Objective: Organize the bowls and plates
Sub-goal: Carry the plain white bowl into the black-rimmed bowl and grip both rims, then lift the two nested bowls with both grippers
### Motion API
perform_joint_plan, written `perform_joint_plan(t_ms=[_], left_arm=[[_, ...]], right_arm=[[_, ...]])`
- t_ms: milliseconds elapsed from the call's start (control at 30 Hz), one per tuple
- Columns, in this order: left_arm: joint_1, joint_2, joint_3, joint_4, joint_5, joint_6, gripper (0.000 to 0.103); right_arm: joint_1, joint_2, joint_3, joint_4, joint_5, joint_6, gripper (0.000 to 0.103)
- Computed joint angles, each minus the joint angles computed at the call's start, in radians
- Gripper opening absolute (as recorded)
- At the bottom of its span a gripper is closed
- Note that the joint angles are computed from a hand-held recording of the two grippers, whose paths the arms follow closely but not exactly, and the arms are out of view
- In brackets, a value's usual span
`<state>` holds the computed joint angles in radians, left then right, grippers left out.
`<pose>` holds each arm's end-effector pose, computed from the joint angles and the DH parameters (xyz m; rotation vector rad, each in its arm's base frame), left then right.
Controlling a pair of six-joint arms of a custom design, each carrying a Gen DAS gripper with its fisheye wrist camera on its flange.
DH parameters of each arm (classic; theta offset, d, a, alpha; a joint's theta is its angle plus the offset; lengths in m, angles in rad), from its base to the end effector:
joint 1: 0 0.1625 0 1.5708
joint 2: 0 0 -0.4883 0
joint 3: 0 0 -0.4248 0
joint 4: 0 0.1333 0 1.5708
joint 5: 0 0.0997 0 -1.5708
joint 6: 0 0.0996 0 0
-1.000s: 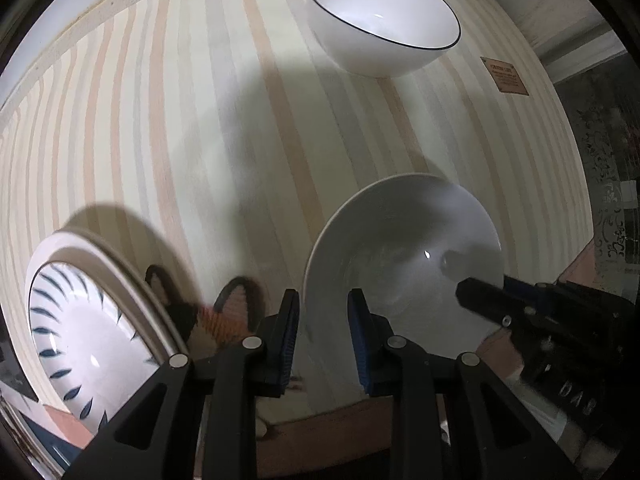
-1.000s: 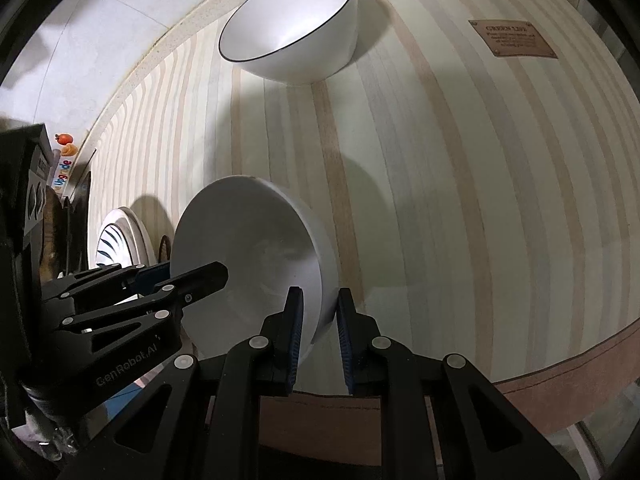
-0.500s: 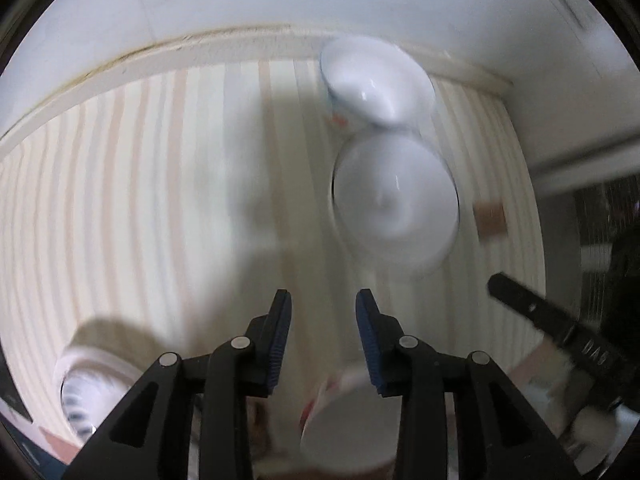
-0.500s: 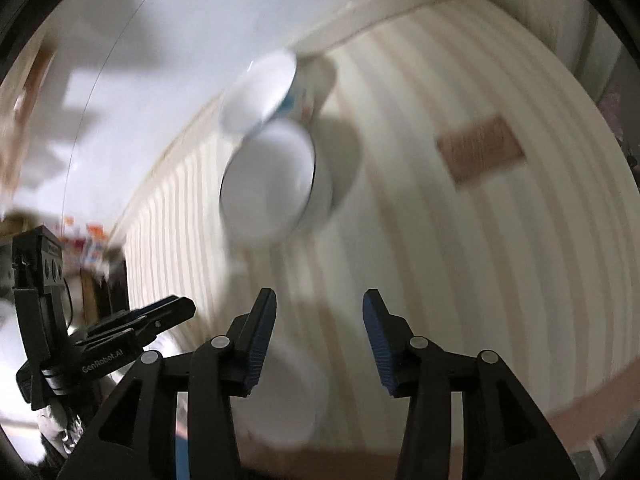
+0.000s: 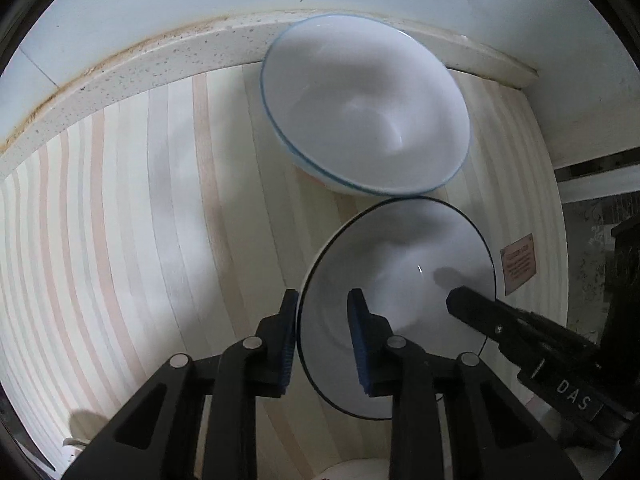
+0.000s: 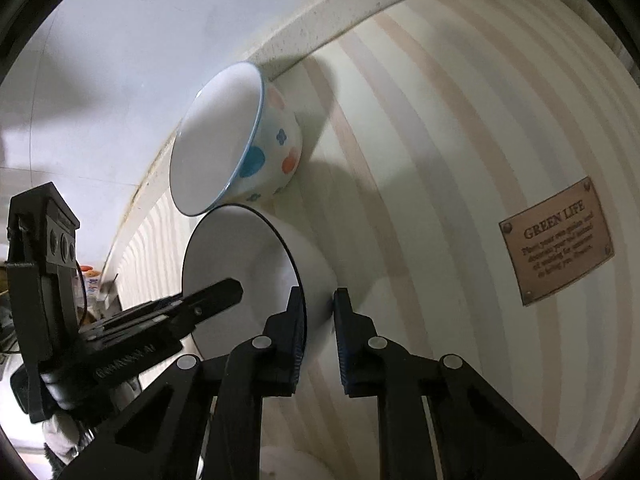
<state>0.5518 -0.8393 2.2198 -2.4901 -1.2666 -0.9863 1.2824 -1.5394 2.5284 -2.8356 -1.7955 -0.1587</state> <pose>-0.3007 -0.3767 -0.0207 0.1357 2.5917 -0.0075 0.0010 -0.3874 0.2294 -0.2289 -2.8371 0.3139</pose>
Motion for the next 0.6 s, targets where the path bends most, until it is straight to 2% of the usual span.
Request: perform_joint_plan(t_ms=[167,300,600], left_arm=[[-0.035,-0.018,0.015,0.01,0.0,-0.024,0.022],[-0.051,-0.031,0.006,0.028,0.001,-0.026,0.022],[-0.168,-0.153,0.062,0.078,-0.025,-0.092,0.022]], right_arm=[[0.019,-0.002,0.013,-0.035,-0.035,-0.003,0.012],[0.027,-0.049,0.033,-0.02,-0.033,-0.004,0.012],[0.093,-0.28,0.076,0.145,-0.024,-0.013,0.012]])
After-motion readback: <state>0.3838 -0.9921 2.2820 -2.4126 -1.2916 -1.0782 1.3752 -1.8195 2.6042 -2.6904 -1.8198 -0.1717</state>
